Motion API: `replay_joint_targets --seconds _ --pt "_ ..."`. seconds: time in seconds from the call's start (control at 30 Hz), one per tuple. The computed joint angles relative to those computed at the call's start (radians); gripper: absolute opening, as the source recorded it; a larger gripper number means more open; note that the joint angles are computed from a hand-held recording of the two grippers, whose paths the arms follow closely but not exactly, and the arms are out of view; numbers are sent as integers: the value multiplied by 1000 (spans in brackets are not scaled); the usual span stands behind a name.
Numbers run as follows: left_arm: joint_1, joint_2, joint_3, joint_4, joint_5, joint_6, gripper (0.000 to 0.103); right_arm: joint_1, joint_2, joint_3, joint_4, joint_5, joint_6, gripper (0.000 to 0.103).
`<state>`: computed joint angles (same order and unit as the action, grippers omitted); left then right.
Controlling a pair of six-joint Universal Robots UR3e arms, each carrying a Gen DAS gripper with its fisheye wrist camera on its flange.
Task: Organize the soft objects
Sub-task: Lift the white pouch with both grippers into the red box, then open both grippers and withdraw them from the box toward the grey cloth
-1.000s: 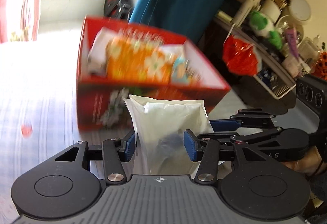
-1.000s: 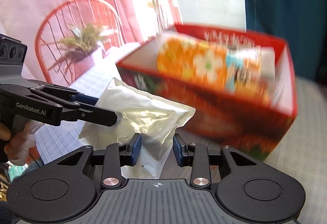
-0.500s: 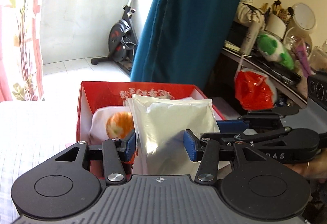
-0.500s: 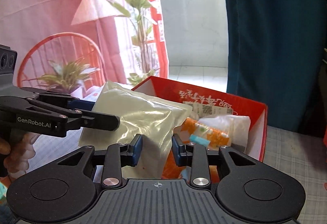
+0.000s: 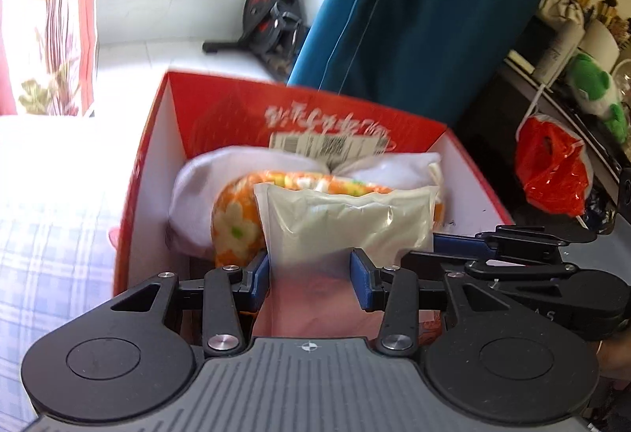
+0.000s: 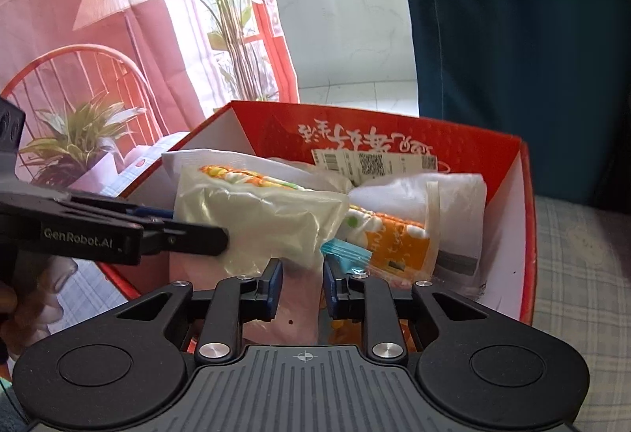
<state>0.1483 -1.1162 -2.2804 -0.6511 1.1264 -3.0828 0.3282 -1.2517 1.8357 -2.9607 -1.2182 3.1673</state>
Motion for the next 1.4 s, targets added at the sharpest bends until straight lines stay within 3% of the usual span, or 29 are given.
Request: replay_joint_targets --seconds 0.27,0.57,0.67,0.77,1.13,1.4 --pt "-33 -73 35 -15 58 11 45 -9 79 -97 117 21 16 10" --pt "-57 -66 42 -33 92 8 49 20 75 -139 192 -31 5 10" --pt "-75 -21 38 -43 123 16 53 47 47 -132 196 -70 -24 15" --pt "-104 33 44 -84 175 14 57 60 -15 -75 164 -82 -45 24" --pt "-119 388 28 -303 210 22 67 114 -320 254 -18 -150 -28 29" --pt "-331 571 -14 -395 362 -84 68 179 -514 455 -12 -141 16 29"
